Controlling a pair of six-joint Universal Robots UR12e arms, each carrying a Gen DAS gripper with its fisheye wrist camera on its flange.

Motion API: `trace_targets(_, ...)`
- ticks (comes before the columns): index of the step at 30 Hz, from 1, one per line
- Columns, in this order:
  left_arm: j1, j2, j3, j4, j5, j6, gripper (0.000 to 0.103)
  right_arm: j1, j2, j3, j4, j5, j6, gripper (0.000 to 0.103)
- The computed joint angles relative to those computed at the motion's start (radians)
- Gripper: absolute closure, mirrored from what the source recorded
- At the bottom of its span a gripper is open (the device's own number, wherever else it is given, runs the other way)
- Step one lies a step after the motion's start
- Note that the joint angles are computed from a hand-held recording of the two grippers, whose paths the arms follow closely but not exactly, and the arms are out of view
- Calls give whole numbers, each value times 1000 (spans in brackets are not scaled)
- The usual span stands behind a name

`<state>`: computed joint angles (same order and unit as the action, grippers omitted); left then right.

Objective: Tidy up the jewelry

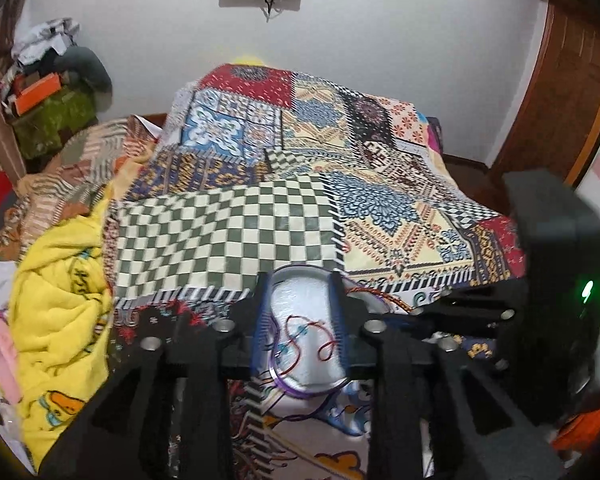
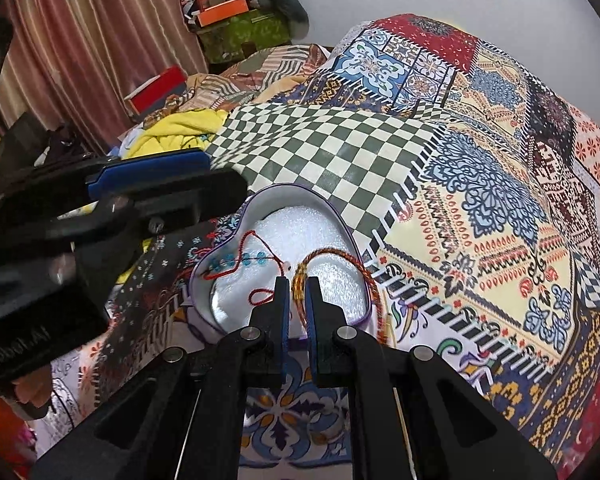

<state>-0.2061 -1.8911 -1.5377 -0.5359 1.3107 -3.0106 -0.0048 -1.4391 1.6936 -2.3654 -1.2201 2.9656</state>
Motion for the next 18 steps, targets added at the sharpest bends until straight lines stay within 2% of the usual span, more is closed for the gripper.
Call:
trace_targets(4,0,23,-28,39,29,2,62,-3,-25,18,-33,-24,5,78)
trace_targets(11,10,65,-65,93,27,-30,60,-17,-93,68,-110,-80,41,77)
trace_targets(18,3,105,-105,122,24,-23,54,-33,-144,98,-138,-129,55,76)
